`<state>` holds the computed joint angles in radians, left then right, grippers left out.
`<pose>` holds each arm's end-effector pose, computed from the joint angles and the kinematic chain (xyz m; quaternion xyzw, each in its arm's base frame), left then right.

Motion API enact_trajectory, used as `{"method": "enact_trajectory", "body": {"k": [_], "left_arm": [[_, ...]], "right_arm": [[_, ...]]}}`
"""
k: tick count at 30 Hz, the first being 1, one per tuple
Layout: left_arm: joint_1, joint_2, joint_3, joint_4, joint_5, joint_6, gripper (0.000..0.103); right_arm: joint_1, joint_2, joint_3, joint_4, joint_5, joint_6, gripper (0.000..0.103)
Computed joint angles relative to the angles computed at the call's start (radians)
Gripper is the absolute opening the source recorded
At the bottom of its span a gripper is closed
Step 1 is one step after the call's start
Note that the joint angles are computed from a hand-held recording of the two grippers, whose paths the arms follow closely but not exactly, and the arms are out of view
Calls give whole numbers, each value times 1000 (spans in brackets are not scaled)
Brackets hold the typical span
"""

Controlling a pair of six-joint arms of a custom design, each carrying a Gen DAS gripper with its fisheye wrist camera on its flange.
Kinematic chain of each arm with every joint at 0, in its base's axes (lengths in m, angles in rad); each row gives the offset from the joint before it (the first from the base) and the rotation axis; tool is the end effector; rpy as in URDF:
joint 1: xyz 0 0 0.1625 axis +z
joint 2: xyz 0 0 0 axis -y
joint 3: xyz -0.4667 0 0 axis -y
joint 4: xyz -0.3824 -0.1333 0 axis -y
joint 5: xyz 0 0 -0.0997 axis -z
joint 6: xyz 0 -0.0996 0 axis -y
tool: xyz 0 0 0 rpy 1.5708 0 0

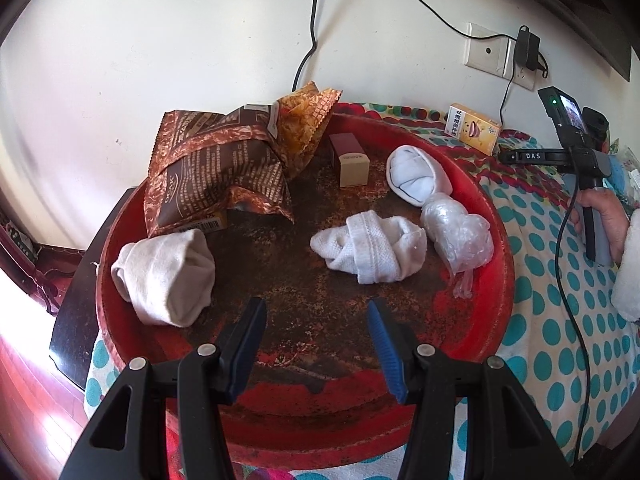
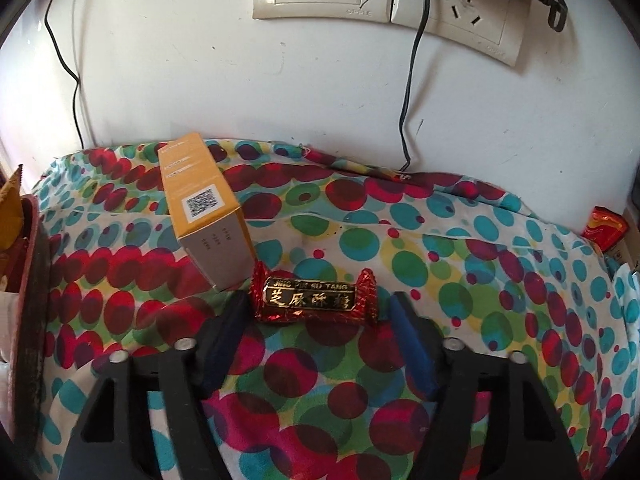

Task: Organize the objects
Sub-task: 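Grasp the red-wrapped candy bar on the cover with the right gripper, then move the left gripper to the orange box and grasp it while the right gripper holds the candy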

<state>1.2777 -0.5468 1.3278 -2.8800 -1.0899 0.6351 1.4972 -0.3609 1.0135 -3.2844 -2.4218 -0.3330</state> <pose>-0.0597 -0.8185 0.1099 0.3641 0.8662 -0.2107 0.2697 -0.0040 -0.8484 0.1501 -0.1055 -0.8061 0.3795 0.4418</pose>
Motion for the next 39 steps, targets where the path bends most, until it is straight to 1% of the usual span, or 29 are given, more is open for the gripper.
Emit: {"method": "enact_trajectory", "body": {"k": [4, 10, 15, 17, 20, 21, 23, 26, 28, 29, 31, 34, 35, 37, 39], "left_arm": [[0, 1, 0, -8, 1, -1, 54], [-2, 4, 1, -11, 3, 2, 54], [-9, 8, 12, -34, 13, 20, 54], [-13, 12, 16, -45, 28, 26, 54], [-22, 17, 28, -70, 44, 36, 54], [-26, 17, 33, -75, 48, 36, 54], [-32, 16, 36, -64, 45, 25, 54], [-49, 19, 31, -24, 45, 12, 54], [-70, 26, 21, -6, 54, 16, 54], [-77, 28, 13, 11, 49, 7, 54], [-92, 29, -14, 77, 9, -33, 54], [-112, 54, -97, 209, -74, -130, 55], [-120, 74, -137, 256, -92, -165, 55], [-137, 120, -215, 327, -96, -218, 55], [-153, 180, -313, 409, -96, -273, 55]], "right_arm": [[10, -1, 29, -37, -17, -16, 57], [5, -48, 145, -106, -11, 7, 57], [-4, -98, 250, -158, 20, 38, 57], [-3, -113, 291, -187, 26, 22, 57], [-4, -136, 354, -212, 59, 27, 57], [-3, -135, 359, -216, 71, 27, 57], [-6, -158, 410, -222, 86, 26, 57], [-5, -170, 445, -239, 101, 24, 57], [-3, -172, 458, -257, 96, 20, 57], [-4, -175, 464, -259, 100, 24, 57], [-6, -178, 468, -256, 103, 34, 58], [-6, -179, 471, -260, 115, 29, 58], [-6, -179, 474, -267, 122, 26, 59], [-6, -179, 477, -286, 123, 26, 59], [-8, -181, 478, -279, 123, 41, 59]]}}
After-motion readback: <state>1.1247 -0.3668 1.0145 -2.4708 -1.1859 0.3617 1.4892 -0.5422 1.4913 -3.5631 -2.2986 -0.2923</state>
